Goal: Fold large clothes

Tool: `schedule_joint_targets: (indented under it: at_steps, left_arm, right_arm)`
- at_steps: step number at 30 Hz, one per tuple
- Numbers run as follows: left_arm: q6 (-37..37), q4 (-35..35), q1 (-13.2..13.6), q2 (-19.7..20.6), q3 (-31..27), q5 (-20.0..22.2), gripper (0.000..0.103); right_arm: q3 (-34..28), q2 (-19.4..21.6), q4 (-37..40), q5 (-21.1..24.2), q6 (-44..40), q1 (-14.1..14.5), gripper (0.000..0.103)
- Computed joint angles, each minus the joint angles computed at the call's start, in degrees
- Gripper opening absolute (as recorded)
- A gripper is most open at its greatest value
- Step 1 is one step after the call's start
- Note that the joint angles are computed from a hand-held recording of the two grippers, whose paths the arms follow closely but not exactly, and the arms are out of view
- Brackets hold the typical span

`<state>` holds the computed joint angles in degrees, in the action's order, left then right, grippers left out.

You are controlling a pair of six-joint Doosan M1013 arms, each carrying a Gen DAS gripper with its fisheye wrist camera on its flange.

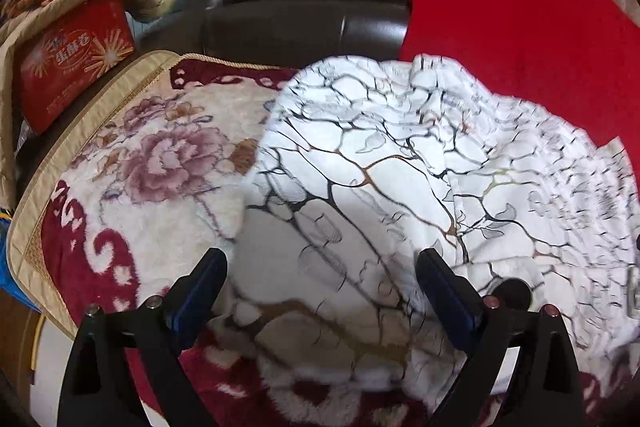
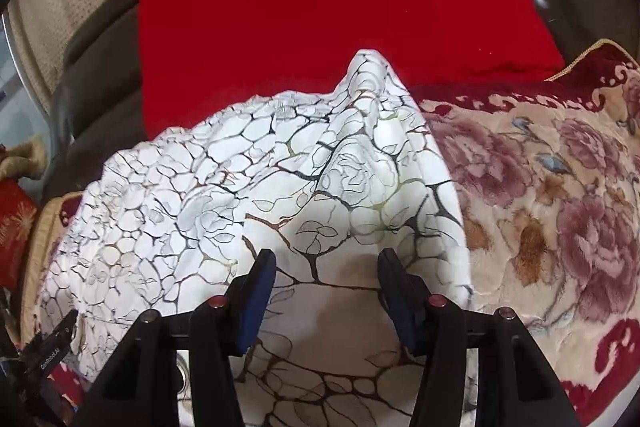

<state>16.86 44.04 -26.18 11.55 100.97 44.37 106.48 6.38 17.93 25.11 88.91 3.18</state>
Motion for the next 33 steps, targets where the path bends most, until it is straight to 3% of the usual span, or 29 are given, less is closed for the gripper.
schedule_joint_targets:
  at_steps: [3, 8, 11, 13, 15, 17, 28, 29, 30, 33]
  left_arm:
    - [-3.5, 1.34, -0.06, -2.6, 2.64, -1.4, 0.097]
    - [-3.62, -6.63, 1.48, -6.35, 6.81, -9.43, 0.097]
    - [0.68, -15.05, 2.64, -7.49, 8.91, -16.12, 0.097]
    - [7.2, -23.98, 3.65, -6.95, 8.95, -18.28, 0.095]
    - [11.9, -30.41, 4.57, -6.02, 8.59, -18.89, 0.081]
    - [15.81, -36.12, 5.54, -5.25, 8.31, -20.49, 0.077]
    - [1.67, -23.66, 5.55, -2.92, 6.2, -24.63, 0.077]
    - [1.78, -23.02, 5.56, -2.87, 6.07, -24.65, 0.074]
    - [0.89, -21.43, 5.4, -2.9, 6.09, -24.51, 0.064]
    - [0.4, -21.09, 5.75, -3.05, 6.66, -26.36, 0.055]
  right_arm:
    - [1.0, -1.15, 5.8, -1.23, -4.16, -1.18, 0.057]
    - [1.96, -2.22, 11.89, -3.65, -10.48, -1.26, 0.057]
    - [2.19, -2.54, 11.23, -4.19, -10.99, -0.47, 0.057]
    - [2.25, -2.64, 12.07, -3.83, -12.05, -0.23, 0.057]
    - [2.23, -2.49, 12.24, -3.84, -12.5, -0.02, 0.057]
    - [2.18, -2.38, 11.64, -3.87, -12.14, 0.06, 0.057]
    - [1.63, -1.51, 12.84, -2.51, -12.54, -1.3, 0.057]
    - [1.46, -1.35, 12.14, -2.22, -12.09, -1.28, 0.057]
    - [1.28, -1.16, 11.63, -1.93, -11.66, -1.27, 0.057]
    - [0.95, -0.73, 13.52, -0.7, -12.82, -1.68, 0.057]
